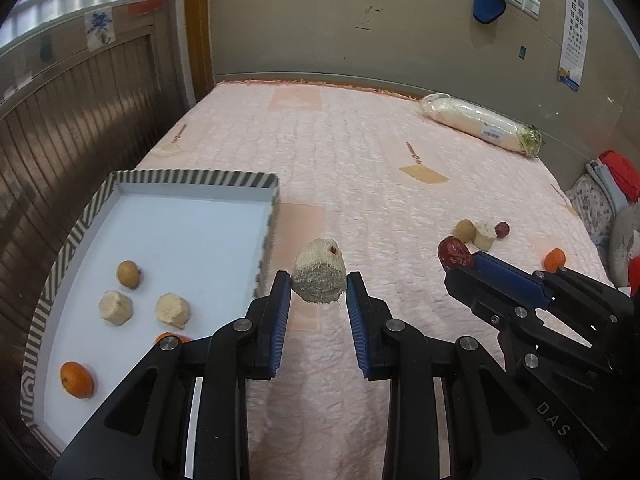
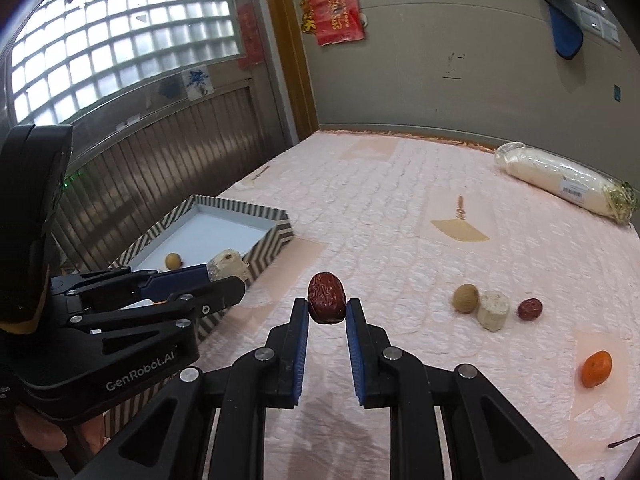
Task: Organize fruits
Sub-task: 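Carry the white chunk and jujube in both tools over the tray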
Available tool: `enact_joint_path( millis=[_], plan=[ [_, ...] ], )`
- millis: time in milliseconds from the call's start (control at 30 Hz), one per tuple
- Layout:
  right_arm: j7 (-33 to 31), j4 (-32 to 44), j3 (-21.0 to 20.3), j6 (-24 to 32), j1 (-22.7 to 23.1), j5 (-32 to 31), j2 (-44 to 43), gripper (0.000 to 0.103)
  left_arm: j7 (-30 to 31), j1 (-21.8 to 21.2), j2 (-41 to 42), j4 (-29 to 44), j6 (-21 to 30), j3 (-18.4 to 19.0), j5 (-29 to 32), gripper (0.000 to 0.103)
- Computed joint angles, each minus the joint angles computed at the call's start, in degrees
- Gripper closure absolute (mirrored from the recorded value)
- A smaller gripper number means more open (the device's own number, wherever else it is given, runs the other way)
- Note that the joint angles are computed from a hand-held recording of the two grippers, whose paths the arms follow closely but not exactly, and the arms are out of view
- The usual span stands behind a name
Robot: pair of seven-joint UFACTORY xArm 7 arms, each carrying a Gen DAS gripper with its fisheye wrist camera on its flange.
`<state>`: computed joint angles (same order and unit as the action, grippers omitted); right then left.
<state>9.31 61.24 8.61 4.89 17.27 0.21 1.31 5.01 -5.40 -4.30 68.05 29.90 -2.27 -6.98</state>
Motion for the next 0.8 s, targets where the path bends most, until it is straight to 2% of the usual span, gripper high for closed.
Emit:
enact_joint_path(
  millis=[400, 800],
  plan=[
    [1.60, 4.99, 0.91, 2.30, 2.80, -4.14, 3.58, 0.085, 0.33, 2.33, -1.63, -1.92, -0.75, 1.86, 0.08, 0.075],
    [0.03, 12.57, 1.41, 5.67, 6.11, -5.55, 9.26, 0.085, 1.58, 5.19, -2.07, -3.09, -0.72, 3.70, -1.40, 0.075]
  ],
)
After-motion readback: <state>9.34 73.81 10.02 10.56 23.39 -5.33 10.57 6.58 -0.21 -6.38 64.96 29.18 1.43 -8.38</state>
